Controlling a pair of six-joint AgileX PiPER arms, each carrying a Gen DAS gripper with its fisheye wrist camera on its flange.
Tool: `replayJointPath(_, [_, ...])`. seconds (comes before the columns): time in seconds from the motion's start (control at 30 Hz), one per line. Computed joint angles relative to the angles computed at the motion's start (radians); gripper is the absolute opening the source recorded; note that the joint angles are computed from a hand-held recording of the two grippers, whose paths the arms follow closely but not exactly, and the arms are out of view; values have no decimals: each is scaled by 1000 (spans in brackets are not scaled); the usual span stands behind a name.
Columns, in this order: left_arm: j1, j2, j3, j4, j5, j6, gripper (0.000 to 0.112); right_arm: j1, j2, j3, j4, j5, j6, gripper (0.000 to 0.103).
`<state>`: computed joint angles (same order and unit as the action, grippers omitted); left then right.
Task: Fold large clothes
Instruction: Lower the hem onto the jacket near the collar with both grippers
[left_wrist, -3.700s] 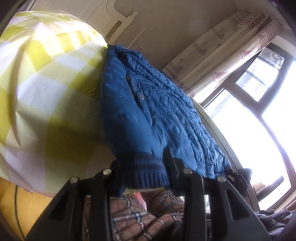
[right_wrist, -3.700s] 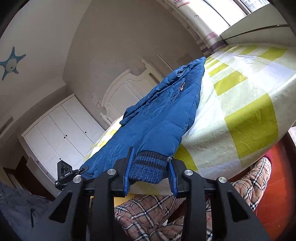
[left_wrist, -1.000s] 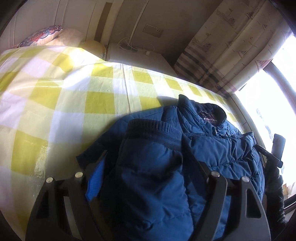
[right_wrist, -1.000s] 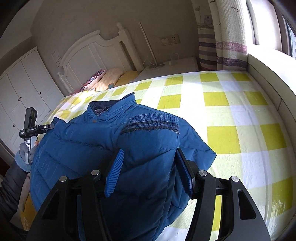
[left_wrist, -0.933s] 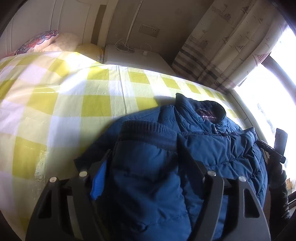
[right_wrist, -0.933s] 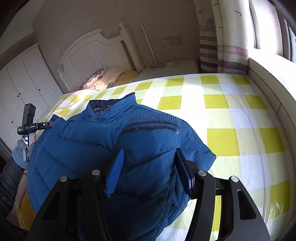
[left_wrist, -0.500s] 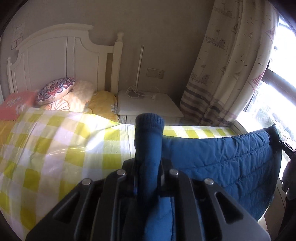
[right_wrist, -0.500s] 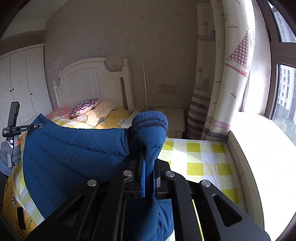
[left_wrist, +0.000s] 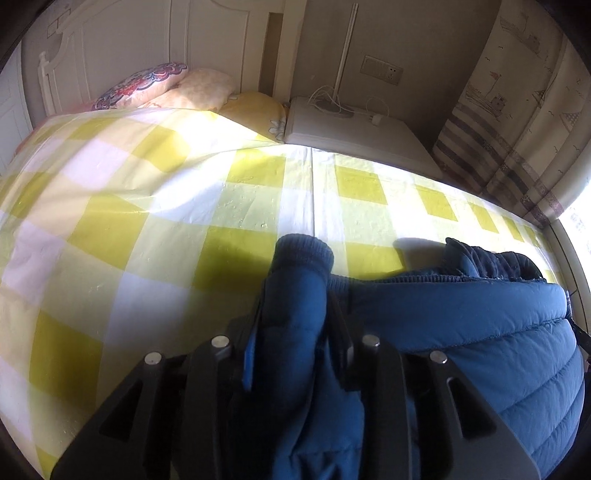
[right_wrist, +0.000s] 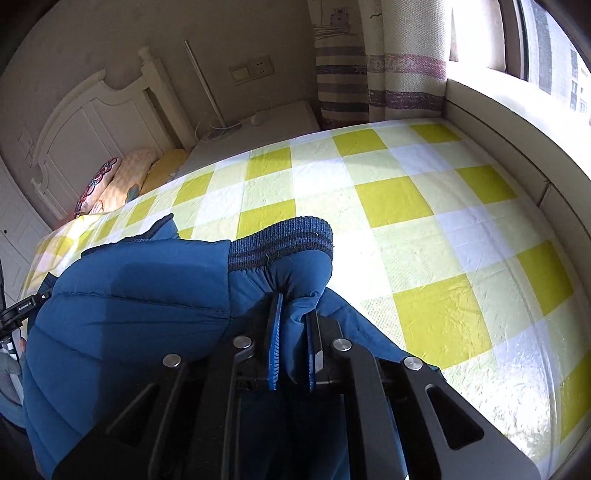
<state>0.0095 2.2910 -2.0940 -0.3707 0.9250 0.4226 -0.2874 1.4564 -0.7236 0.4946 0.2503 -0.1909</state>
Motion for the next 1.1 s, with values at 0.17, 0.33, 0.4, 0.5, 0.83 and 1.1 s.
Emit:
replayJointPath(0.17, [20, 7, -22, -6, 6, -83, 73, 16, -14, -19, -180, 31, 188, 44])
replayJointPath(0.33, [53, -282, 369, -251, -368, 103, 86, 110, -195, -41, -591, 65, 604, 64])
replayJointPath(0.4, [8, -328, 377, -234, -352, 121, 91, 260, -186, -126, -791, 130, 753, 64])
replayJointPath(0.5, [-139, -286, 240, 35, -189, -41, 91, 496, -36, -312, -1035, 263, 893, 63])
replayJointPath(0.83, [-321, -75, 126, 326, -159, -239, 91, 550, 333, -567, -828, 311, 713, 54])
replayJointPath(1.1, [-324, -66, 165, 361, -226, -282, 94, 581, 349, -529, -972, 254, 866, 54])
